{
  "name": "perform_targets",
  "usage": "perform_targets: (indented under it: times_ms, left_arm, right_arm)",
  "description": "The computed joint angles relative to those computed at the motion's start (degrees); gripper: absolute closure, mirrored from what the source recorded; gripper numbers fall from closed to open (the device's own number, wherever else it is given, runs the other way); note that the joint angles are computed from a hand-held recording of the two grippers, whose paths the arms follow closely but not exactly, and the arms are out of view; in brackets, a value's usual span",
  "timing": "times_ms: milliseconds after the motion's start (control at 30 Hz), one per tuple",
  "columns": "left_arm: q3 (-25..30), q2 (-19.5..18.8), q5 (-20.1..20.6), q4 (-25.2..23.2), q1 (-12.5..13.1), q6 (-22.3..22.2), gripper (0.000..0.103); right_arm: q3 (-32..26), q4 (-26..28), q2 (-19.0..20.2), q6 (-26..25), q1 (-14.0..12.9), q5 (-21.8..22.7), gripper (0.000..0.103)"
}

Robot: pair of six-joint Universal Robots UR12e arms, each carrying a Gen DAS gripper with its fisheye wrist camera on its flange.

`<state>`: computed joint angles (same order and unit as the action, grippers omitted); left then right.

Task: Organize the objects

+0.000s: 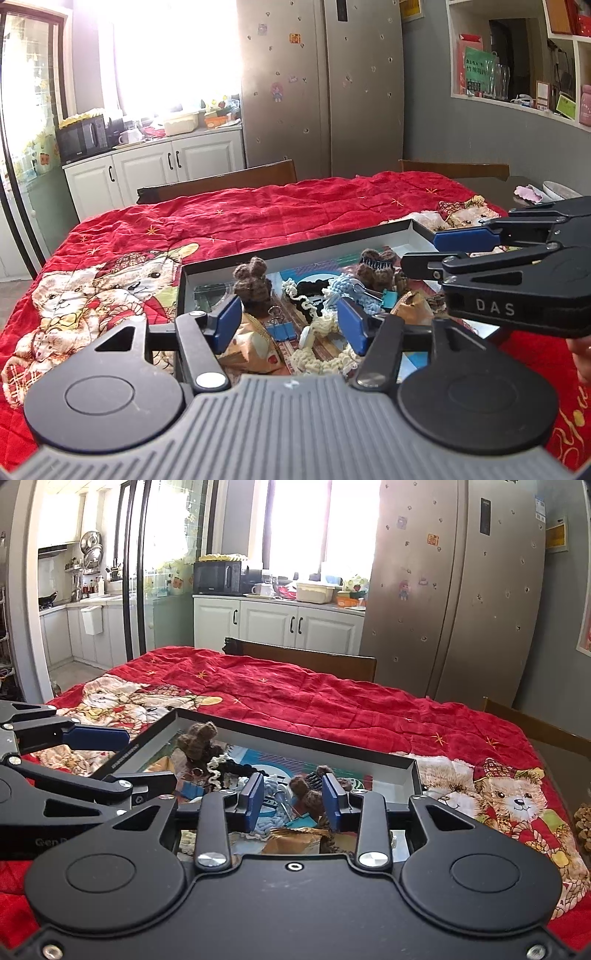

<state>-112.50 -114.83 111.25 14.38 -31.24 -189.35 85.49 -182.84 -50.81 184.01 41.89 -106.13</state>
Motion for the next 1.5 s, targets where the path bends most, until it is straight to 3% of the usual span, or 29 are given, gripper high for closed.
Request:
perform_targets:
  times_ms: [367,567,967,1500]
  left_arm:
    - [-2.83,2.59,0.5,0.86,-0.62,-1.74,0.026]
    - [-4.83,4.01,0.84,1.26,-1.18,-3.01,0.02]
    - [-8.46,6.93,1.18,-0.69,-2.2,-8.48,0.015]
    - [-10.43,7.75,3.57,-2.28,-4.67,-11.85,0.01]
  right_arm:
    - [3.61,-1.93,-2.71,-0.33,1.04,0.0,0.065]
    - [5.85,-2.86,-4.24,0.34,1.78,-0.34,0.058]
    - [10.83,-3.97,-7.02,3.09,2.98,-0.37,0.05]
    - [14.39,-2.18,-8.96,6.54,4.87,-1.54,0.043]
